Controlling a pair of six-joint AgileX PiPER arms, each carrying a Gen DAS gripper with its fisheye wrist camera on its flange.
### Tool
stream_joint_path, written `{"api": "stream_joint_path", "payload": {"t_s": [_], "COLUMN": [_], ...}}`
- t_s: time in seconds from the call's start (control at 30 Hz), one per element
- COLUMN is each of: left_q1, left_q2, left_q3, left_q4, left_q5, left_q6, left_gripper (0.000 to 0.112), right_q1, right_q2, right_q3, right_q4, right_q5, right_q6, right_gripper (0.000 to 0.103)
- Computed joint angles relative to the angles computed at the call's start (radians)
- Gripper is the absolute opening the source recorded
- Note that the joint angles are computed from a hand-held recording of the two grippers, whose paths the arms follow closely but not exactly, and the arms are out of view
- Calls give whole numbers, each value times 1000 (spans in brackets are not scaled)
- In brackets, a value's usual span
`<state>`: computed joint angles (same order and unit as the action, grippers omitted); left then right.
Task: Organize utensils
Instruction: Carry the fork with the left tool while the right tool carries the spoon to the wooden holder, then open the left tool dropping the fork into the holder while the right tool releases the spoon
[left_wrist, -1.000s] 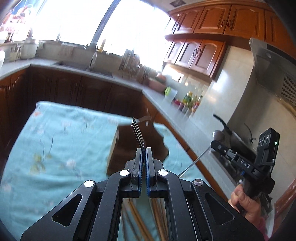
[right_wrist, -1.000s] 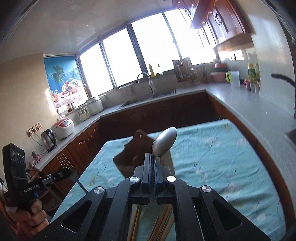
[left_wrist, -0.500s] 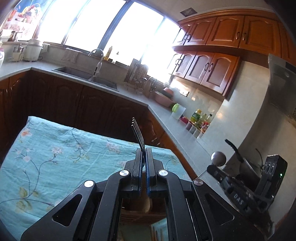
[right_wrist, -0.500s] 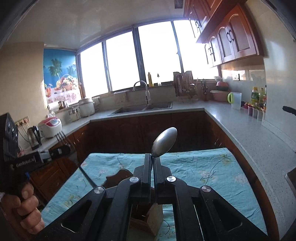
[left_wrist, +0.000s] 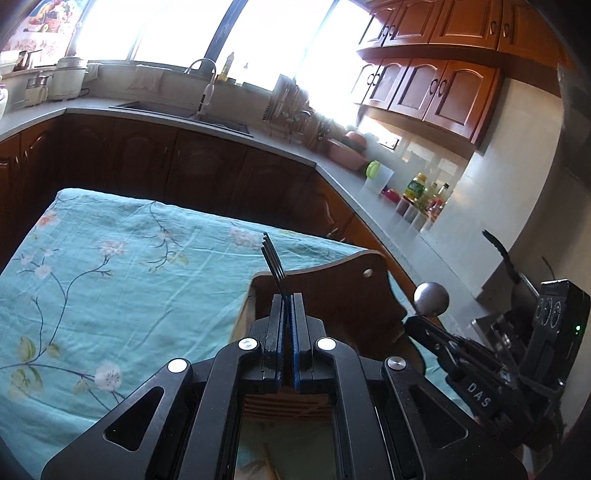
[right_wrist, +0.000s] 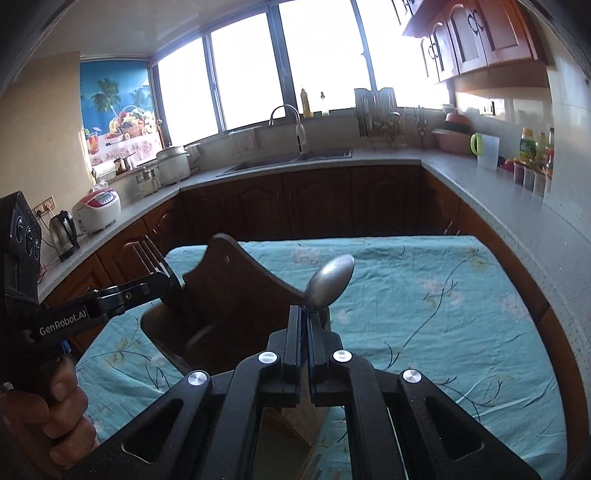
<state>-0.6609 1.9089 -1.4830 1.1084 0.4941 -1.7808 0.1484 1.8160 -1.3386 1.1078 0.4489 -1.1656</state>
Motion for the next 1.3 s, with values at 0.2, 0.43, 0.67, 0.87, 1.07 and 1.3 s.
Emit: {"api": "stream_joint_path", "payload": {"t_s": [0.2, 0.43, 0.67, 0.87, 1.07, 1.3], "left_q1": [3, 19, 0, -53, -145, -300], "left_q2": [0, 2, -30, -129, -245, -340], "left_q3": [-15, -34, -28, 92, 251, 416], "left_q4": [-53, -134, -162, -49, 56, 82], "left_q5": [27, 27, 74, 117, 235, 412], "left_q6": [70, 151, 186, 45, -134, -294], "left_gripper": [3, 3, 36, 69, 82, 86], "right_q1": [-15, -21, -38, -111, -180, -226], "right_q2": [1, 12, -41, -125, -247, -386], "right_q3": [-9, -33, 17, 127, 283, 465], "right_q4": [-12, -25, 14, 165, 341, 433], "right_q5": [29, 46, 49, 95, 135, 142], "right_q6": [34, 70, 58, -38, -200, -331], "right_gripper": [2, 7, 43, 72, 94, 98]}}
